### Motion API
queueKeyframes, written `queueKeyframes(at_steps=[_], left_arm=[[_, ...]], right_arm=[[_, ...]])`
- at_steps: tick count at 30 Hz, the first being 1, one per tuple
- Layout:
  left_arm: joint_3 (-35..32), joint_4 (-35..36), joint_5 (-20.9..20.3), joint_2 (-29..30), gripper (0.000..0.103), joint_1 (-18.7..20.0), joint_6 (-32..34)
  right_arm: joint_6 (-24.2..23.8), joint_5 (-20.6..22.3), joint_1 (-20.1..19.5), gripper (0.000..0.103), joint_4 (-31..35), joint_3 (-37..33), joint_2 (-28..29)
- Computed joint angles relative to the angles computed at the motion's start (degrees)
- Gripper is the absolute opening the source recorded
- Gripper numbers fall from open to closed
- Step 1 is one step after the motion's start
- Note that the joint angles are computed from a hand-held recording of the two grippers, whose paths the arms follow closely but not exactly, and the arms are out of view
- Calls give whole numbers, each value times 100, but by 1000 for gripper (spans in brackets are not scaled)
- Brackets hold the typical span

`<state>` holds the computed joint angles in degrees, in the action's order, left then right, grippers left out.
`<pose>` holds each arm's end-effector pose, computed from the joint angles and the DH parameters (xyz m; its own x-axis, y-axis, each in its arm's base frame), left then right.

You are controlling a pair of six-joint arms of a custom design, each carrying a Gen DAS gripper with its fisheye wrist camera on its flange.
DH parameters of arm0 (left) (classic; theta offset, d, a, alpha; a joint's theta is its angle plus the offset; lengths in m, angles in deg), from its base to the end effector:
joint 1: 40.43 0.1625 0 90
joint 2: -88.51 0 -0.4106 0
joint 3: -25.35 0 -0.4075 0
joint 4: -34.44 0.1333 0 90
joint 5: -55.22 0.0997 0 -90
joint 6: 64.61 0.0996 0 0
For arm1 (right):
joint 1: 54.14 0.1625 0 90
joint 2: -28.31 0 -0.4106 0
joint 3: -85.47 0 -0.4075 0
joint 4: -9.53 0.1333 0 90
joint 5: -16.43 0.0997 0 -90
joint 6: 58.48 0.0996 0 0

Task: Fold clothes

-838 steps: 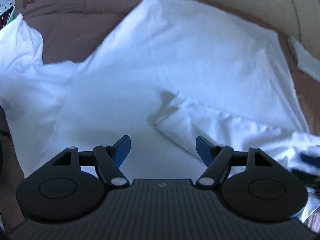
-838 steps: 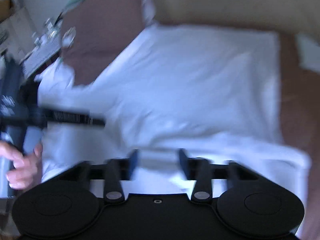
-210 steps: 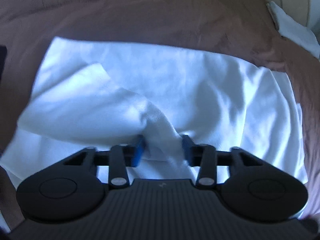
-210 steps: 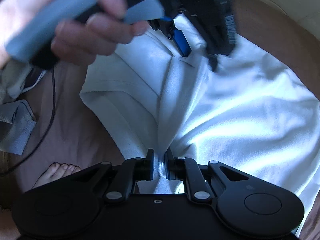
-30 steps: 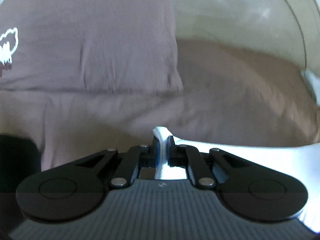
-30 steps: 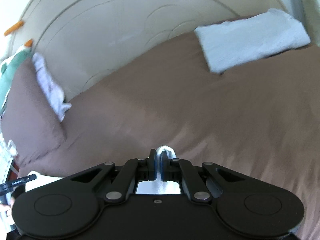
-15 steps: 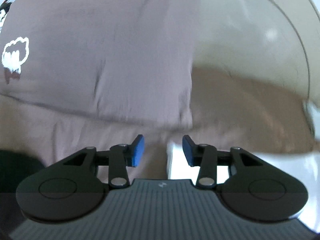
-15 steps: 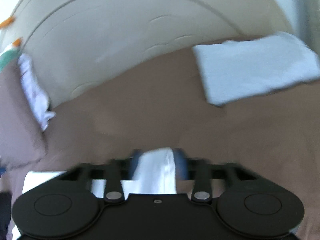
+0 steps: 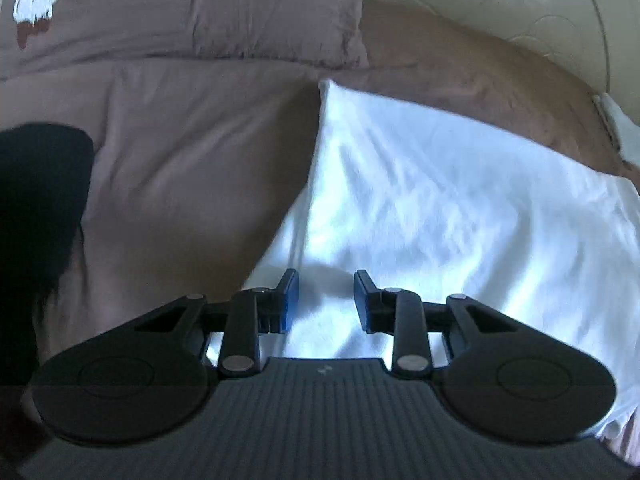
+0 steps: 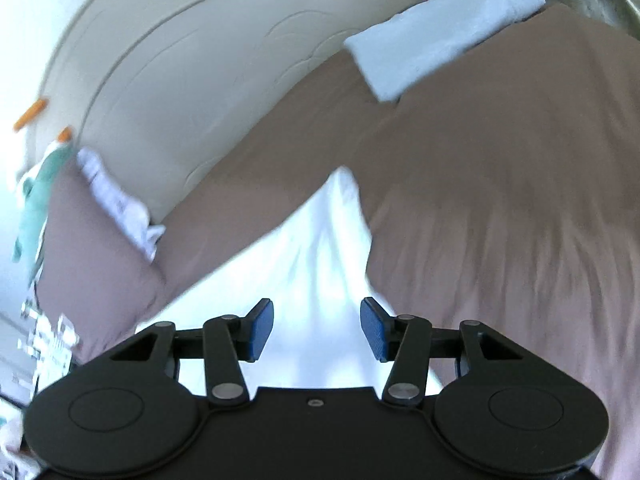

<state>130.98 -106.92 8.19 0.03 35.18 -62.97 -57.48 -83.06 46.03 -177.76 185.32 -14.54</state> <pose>0.0647 -0.5573 0.4486 -0.7978 -0.1664 -0.5795 0.2284 0.8061 -0.5459 0.2320 -0.6315 0.0895 -0.9918 -0.0561 0.1145 -0.1174 0.7519 -0.6488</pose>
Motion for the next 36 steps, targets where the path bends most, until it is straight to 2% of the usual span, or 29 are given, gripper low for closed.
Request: queueKeyframes(at_steps=[1,2,3,4,5,7,8,9,11,14,18,20,22,23,24,25,26,27,29,30,32,34,36], left_arm=[[-20,23,20,27,30,9,-100],[-54,33,-52,55,36,50,-196],[-121,74,-205,88,46,120,-331],[-213,162,-319,135,50,185,-527],[-287,204,-398,177,53,235,-720],[-347,175,-465,219,53,285,-992],[-329,107,-502,208,51,288,-1049],[-247,-28,-581,155,44,284,-1008],[-175,-200,-816,107,22,330,-854],[-208,-215,-997,58,6,418,-1006],[-110,-488,-768,-65,6,321,-850],[70,-747,-386,-139,6,159,-676],[161,-898,211,-72,6,-10,-581],[263,-1193,746,16,0,-150,-334],[298,-1555,1312,194,0,-256,109],[296,-1676,1638,334,0,-292,312],[288,-1579,1725,370,0,-287,275],[276,-1305,1571,293,0,-264,-2],[226,-513,913,15,1,-169,-827],[304,-430,783,-117,3,-191,-1028],[527,-461,830,-316,4,-311,-1132],[752,-437,935,-503,11,-460,-1140],[973,-526,946,-676,36,-579,-1169]], right_arm=[[-148,-56,39,54,-68,145,-38],[-366,-240,109,54,-18,195,-45],[-604,-481,194,54,70,204,-36],[-906,-779,291,54,119,180,8],[-1154,-1012,364,54,124,143,60],[-1451,-1120,423,54,194,123,87],[-1589,-1152,448,54,235,116,95],[-1666,-1160,459,54,266,115,101],[-1713,-1186,461,54,325,108,117],[-1629,-1238,432,54,407,151,113],[-1419,-1215,343,54,584,125,151],[-1150,-1183,281,54,621,117,188],[-1022,-1196,280,54,606,114,210],[-1072,-1232,298,54,582,129,210],[-1143,-1271,315,54,554,149,210],[-1245,-1340,340,54,532,176,211],[-1375,-1473,384,54,535,196,221],[-1510,-1626,435,54,545,210,237],[-1810,-2052,597,54,595,234,283],[-1906,-2258,673,54,568,279,303],[-1994,-2632,795,56,487,418,305],[-1943,-2870,862,61,398,542,284],[-1766,-3090,905,69,370,584,271]])
